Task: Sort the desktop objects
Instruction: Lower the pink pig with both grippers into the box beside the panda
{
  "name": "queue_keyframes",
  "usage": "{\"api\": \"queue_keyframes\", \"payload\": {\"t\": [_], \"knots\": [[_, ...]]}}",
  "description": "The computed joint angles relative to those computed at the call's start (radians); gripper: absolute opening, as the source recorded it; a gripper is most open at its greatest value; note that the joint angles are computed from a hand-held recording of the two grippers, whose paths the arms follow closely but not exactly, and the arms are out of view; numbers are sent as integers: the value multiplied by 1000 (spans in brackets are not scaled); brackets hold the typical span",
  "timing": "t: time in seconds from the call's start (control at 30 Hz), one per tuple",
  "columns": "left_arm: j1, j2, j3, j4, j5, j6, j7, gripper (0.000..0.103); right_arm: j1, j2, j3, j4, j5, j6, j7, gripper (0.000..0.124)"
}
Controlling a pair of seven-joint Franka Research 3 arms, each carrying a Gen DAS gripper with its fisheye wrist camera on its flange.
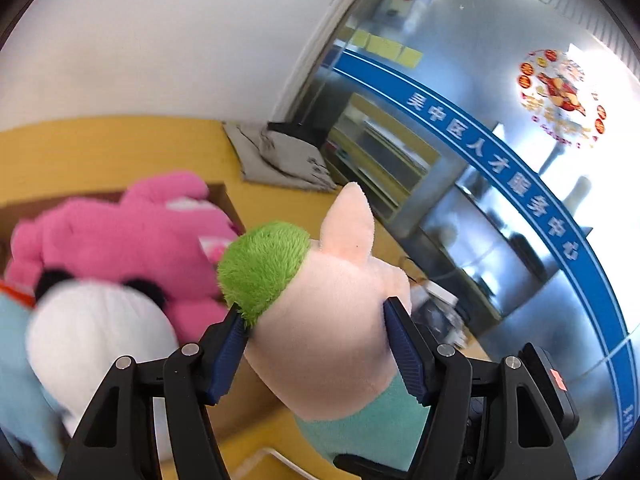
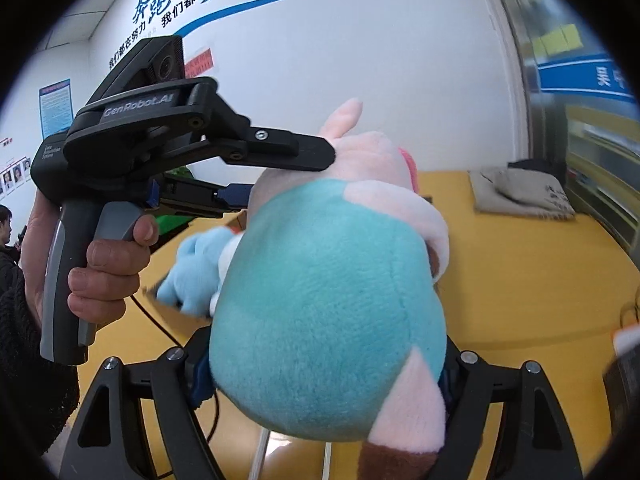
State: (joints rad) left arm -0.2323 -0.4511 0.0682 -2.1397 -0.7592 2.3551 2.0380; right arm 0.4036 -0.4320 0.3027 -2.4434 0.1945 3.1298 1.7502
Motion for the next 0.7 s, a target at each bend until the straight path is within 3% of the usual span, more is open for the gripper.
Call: {"api": "queue_keyframes", "payload": {"t": [0.13, 0.27, 0.4, 0.5, 0.7], "knots": [[51, 206, 3, 148, 31, -17, 1, 71, 8, 224, -49, 171, -2, 11, -37, 80], [109, 337, -30, 213, 48, -77, -18, 71, -6, 345, -63, 258, -56, -67, 16, 81], [150, 331, -82, 169, 59, -83, 34, 71, 7, 351, -83, 250, -91, -161, 50, 84], [163, 316, -122, 134, 127, -37, 30, 70, 77, 286, -140, 210, 101, -215, -101, 85], [153, 301, -140, 93, 173, 35, 26, 74, -17, 203, -87, 200, -52, -225, -12, 85]]}}
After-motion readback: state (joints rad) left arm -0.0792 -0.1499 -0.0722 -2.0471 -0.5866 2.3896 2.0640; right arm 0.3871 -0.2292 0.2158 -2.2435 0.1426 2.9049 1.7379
